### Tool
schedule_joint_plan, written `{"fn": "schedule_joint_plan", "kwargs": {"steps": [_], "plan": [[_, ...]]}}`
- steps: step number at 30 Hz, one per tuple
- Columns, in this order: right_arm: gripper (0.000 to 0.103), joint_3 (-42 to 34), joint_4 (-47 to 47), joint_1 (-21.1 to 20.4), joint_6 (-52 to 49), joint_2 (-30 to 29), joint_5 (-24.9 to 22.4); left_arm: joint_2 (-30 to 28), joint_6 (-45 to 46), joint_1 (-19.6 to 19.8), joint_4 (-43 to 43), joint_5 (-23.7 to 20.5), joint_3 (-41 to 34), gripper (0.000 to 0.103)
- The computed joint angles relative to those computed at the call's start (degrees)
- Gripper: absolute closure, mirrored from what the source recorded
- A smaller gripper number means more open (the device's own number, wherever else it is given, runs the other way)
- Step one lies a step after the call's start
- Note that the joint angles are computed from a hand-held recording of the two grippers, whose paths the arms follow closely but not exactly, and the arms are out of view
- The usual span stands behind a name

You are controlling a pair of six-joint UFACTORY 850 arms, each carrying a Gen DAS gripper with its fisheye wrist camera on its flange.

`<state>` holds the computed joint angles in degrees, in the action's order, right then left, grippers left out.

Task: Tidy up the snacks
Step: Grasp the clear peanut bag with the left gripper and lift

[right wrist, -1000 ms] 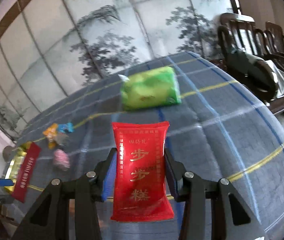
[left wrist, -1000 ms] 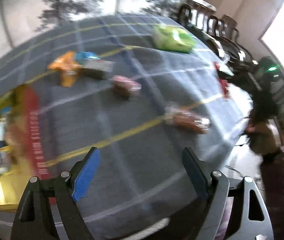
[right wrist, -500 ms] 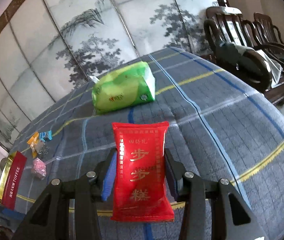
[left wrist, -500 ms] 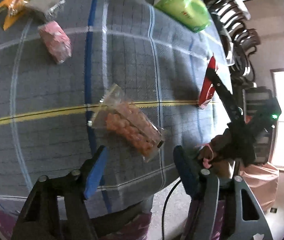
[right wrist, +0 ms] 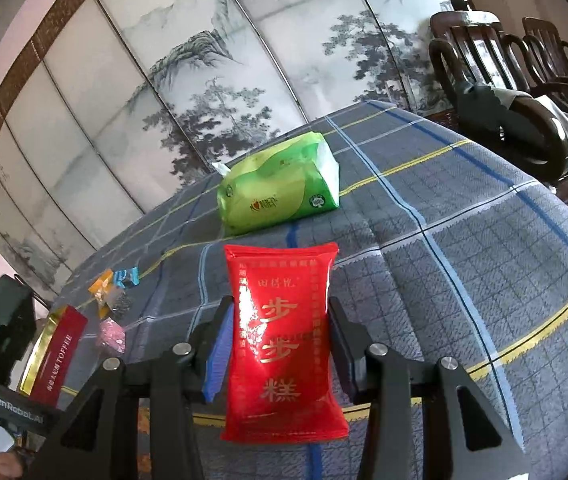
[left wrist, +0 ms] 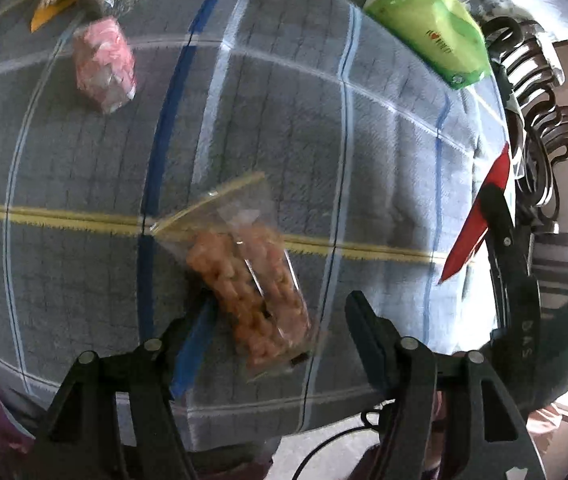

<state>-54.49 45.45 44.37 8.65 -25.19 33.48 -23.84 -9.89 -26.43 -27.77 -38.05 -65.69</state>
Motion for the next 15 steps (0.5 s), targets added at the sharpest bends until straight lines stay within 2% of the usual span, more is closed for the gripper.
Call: {"fn": "schedule_joint_plan", "kwargs": {"steps": [2, 4, 6, 13, 15], "plan": [[0.058, 0.1, -0.9, -0.1, 0.8, 0.0, 0.1, -0.3, -0.4, -0.4, 0.8, 0.5, -0.3, 0.034], [0.058, 0.4, -1.6, -0.1, 1.7, 0.1, 0.5, -0.8, -1.2, -1.2, 3.2, 0.3, -1.1, 0.036], [0.058, 0.8, -3.3, -0.4, 3.7, 0.3, 0.8, -0.9, -5.7, -2.4, 9.7, 0.9, -1.6, 0.068], [0.058, 0.9, -3.8, -0.7, 5.3, 0.3, 0.4, 0.3, 0.0, -2.7, 13.0, 2.5, -0.2, 0.069], [0.058, 0.5, -2.1, -0.6, 3.6, 0.1, 0.0, 2.5, 1.1, -3.1, 16.0, 5.2, 2.4, 0.069]]}}
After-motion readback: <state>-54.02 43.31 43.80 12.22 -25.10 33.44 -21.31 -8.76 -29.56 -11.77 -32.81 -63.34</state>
